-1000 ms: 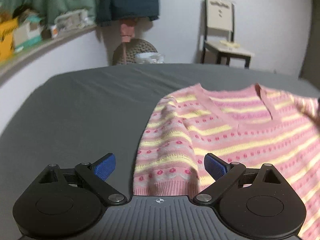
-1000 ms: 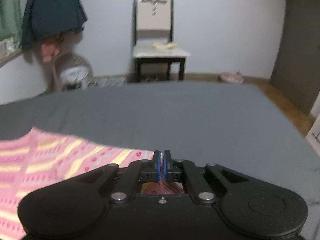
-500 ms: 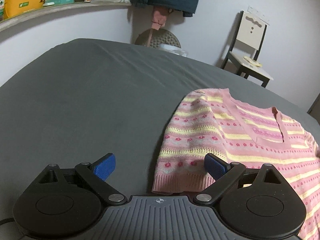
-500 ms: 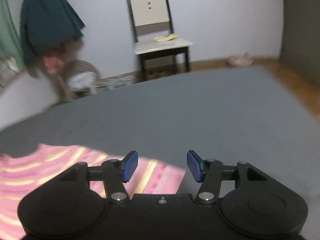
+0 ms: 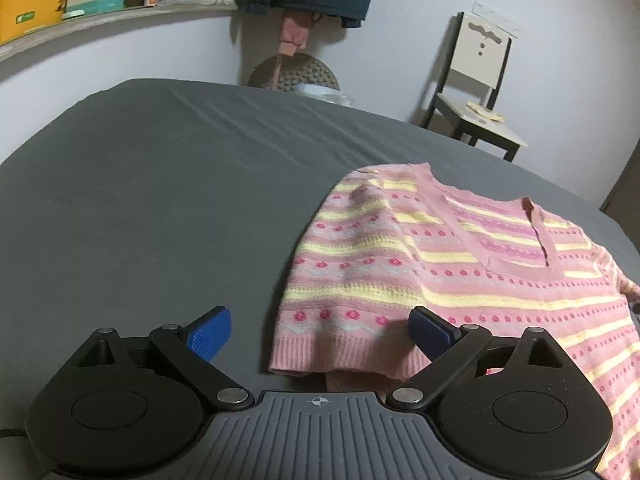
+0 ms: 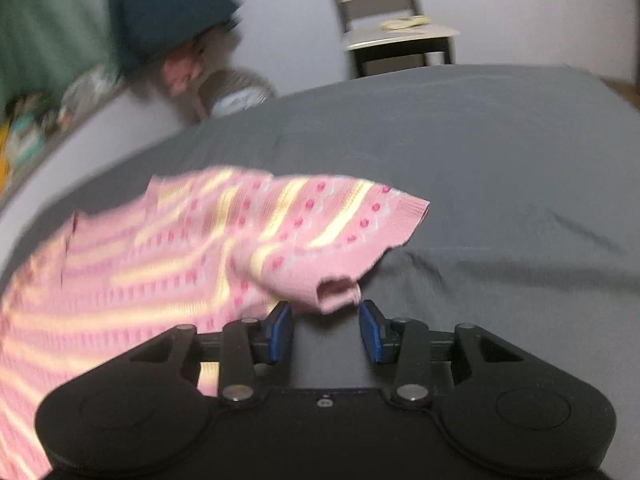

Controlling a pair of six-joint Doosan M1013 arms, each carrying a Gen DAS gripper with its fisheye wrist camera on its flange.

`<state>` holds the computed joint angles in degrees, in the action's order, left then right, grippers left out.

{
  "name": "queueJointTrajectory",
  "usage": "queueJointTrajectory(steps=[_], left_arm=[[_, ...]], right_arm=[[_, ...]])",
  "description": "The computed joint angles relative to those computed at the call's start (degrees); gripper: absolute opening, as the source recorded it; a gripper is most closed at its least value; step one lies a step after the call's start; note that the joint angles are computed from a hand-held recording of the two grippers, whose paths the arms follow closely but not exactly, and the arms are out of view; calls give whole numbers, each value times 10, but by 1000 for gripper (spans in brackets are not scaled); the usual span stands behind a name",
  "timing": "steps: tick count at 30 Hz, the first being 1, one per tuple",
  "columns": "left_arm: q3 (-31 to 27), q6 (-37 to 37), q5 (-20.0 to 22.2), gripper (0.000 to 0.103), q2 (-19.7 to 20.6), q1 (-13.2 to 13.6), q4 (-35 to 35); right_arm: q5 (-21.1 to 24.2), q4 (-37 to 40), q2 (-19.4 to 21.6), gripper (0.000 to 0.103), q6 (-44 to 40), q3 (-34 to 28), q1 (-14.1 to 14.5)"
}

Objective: Fold clothes
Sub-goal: 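Smooth the sweater body with the right gripper while the left gripper tugs the hem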

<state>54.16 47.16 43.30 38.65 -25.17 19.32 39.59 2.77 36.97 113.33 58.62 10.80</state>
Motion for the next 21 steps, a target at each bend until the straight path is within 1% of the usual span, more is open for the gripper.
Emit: queueJointTrajectory(steps=[1, 2, 3, 4, 5, 8, 10, 12, 13, 14, 16, 17, 18, 19, 20, 21], left_arm=[[0, 5, -1, 96, 0, 0, -3], [1, 10, -1, 96, -1, 0, -6], [1, 16, -1, 96, -1, 0, -9], [3, 19, -2, 96, -3, 0, -11], [5, 22, -2, 96, -4, 1, -12], [13, 23, -8, 96, -9, 3, -22], [24, 21, -19, 96, -14, 4, -27], [36, 11, -32, 96, -19, 5, -29], [43, 1, -41, 96, -23, 6, -29], [50, -10, -47, 96, -25, 6, -29], [58, -31, -59, 96, -27, 10, -40], [61, -42, -65, 96, -28, 11, -46], [62, -64, -66, 96, -28, 12, -42], [63, -87, -67, 96, -28, 13, -37], [63, -116, -65, 96, -27, 13, -29], [64, -139, -68, 96, -28, 14, -24]], right_arm=[[-8, -11, 3, 37, 36, 0, 0], [-16, -22, 5, 32, 72, -1, 1], [-27, -26, 5, 25, 102, 2, 1], [-39, -16, 4, 10, 121, 8, -1], [-47, -4, 1, 7, 133, 13, -2], [-75, 14, -15, 7, 151, 37, -3], [-118, 63, -40, 7, 127, 76, -5], [-142, 104, -62, 7, 117, 112, -5], [-134, 105, -67, 7, 126, 120, -5], [-106, 88, -68, 7, 149, 119, -4], [-62, 93, -65, 10, 138, 115, -4], [-55, 86, -65, 11, 138, 117, -2], [-72, 85, -70, 14, 137, 128, -1], [-88, 84, -75, 26, 137, 139, 1], [-105, 75, -80, 40, 148, 149, 3], [-122, 54, -86, 47, 175, 159, 6]])
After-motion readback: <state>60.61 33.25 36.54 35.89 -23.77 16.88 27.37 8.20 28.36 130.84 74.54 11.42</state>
